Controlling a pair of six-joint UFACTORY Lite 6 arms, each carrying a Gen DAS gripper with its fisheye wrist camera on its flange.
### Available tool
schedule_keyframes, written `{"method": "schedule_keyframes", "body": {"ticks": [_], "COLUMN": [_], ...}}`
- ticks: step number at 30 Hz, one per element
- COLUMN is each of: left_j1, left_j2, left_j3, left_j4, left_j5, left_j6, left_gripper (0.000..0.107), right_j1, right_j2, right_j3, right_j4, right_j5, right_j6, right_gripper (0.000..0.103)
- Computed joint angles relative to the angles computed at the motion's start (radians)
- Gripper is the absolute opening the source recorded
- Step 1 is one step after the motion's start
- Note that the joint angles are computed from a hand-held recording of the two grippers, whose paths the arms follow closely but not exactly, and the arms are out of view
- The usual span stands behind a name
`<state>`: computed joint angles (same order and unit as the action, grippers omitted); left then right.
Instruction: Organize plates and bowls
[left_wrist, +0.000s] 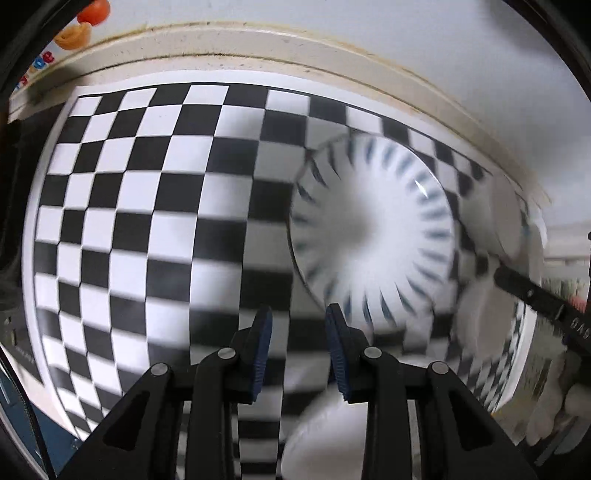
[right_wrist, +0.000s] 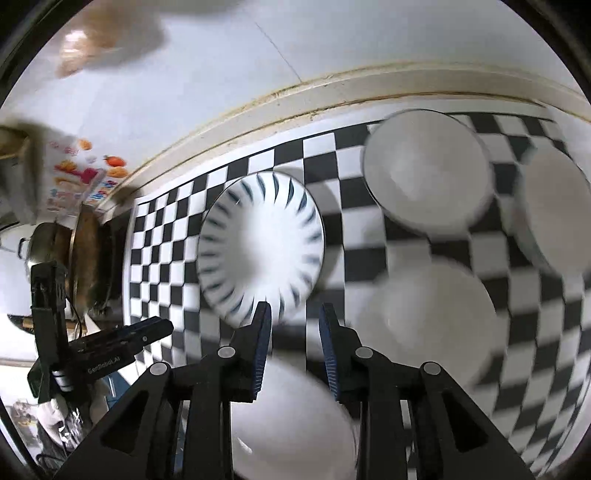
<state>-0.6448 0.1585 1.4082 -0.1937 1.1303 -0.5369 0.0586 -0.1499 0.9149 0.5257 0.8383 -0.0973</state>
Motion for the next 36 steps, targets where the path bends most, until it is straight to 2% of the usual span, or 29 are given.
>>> {"method": "schedule_keyframes", "body": {"ticks": [4, 9, 10, 13, 17, 25, 30, 36], "left_j1": [0.055, 0.076, 0.070, 0.031, -0.015, -0.095, -0.162, -0.297], "left_j2": [0.167, 0.290, 0.301, 0.314, 0.262, 0.045, -0.101, -0.197], "left_j3": [0.094, 0.166, 0.175, 0.200, 0.166, 0.139, 0.164, 0.237], "left_j4": [-0.036, -0.072, -0.064, -0.008, 0.032, 0.090, 0.133, 0.199], "left_j5": [-0.037, -0.063, -0.071, -0.068, -0.064, 0.008, 0.106, 0.212], "left_j6": [0.061, 0.120, 0.121, 0.091, 0.041, -0.084, -0.144, -0.235], "left_gripper": [0.028, 0.027, 0.026, 0.025, 0.025, 0.025, 0.025, 0.025], "right_j1": [0.043, 0.057, 0.059, 0.078, 0.091, 0.092, 0.105, 0.164], "right_j2": [0.303, 0.511, 0.531, 0.564, 0.541, 0.279, 0.023, -0.321], "right_j3": [0.177, 0.307, 0.317, 0.338, 0.322, 0.171, 0.068, -0.021], "right_j4": [-0.051, -0.089, -0.089, -0.112, -0.132, -0.119, -0.144, -0.231], "right_j5": [-0.050, -0.058, -0.063, -0.089, -0.104, -0.071, 0.010, 0.163], "right_j6": [0.001, 0.005, -0.001, 0.011, 0.019, 0.023, 0.088, 0.251], "right_gripper": [0.029, 0.029, 0.029, 0.016, 0.016, 0.015, 0.015, 0.015]}}
